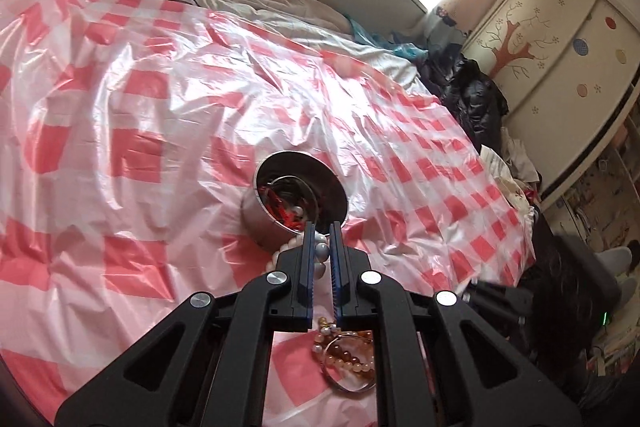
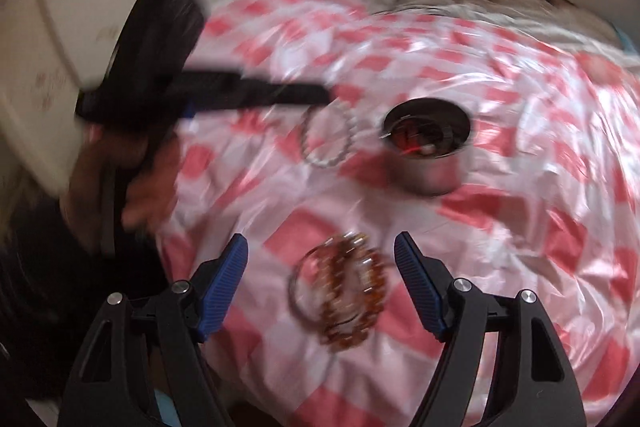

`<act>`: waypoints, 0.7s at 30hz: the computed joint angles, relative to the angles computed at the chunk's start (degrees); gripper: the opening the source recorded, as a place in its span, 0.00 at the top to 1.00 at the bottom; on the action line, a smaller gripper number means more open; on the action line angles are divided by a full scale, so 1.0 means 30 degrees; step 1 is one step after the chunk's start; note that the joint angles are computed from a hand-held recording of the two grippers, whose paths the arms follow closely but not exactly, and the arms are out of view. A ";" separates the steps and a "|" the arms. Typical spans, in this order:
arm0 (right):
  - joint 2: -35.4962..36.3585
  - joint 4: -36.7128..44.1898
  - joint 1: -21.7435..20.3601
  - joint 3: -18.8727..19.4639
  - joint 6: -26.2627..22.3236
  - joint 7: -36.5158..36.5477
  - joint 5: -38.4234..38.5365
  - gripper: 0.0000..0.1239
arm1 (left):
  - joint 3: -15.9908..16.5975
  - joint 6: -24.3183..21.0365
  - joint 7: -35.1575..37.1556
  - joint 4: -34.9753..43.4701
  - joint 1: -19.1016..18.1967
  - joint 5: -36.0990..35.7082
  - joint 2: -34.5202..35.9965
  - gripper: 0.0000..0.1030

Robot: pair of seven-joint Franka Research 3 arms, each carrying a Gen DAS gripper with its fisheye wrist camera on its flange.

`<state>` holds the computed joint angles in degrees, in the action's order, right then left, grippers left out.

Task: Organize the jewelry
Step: 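Lift the white bracelet with the left tool while the right tool reaches to the amber bracelets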

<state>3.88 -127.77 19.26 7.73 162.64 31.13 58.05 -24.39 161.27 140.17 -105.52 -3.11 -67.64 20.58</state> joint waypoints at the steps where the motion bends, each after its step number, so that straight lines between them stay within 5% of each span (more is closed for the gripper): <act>1: 0.0260 -0.0180 0.0340 0.0061 0.0731 0.0968 -0.1531 0.40 | -0.0009 -0.0023 0.0000 -0.0037 0.0016 -0.0016 -0.0032 0.94; 3: 0.0686 -0.0421 0.0683 0.0023 0.1671 0.2618 -0.3809 0.36 | 0.0035 -0.0104 0.0068 -0.0033 0.0077 0.0000 -0.0044 0.94; 11: 0.1520 -0.0318 0.0197 -0.0032 0.1362 0.5752 -0.7171 0.36 | 0.0197 -0.0284 0.0100 -0.0126 0.0104 0.0049 -0.0118 0.94; 15: 0.1751 -0.0264 0.0283 -0.0234 0.1617 0.7356 -0.9040 0.54 | 0.0213 -0.0245 0.0036 -0.0129 0.0071 0.0111 -0.0121 0.94; 21: 0.1455 -0.0394 -0.0419 0.0541 0.1936 0.6287 -0.7547 0.55 | 0.0150 -0.0079 -0.0078 -0.0213 0.0065 0.0251 -0.0159 0.94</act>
<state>8.24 -128.95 18.00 9.35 168.44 49.99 35.41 -23.94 161.03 139.93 -106.16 -2.91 -66.88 20.10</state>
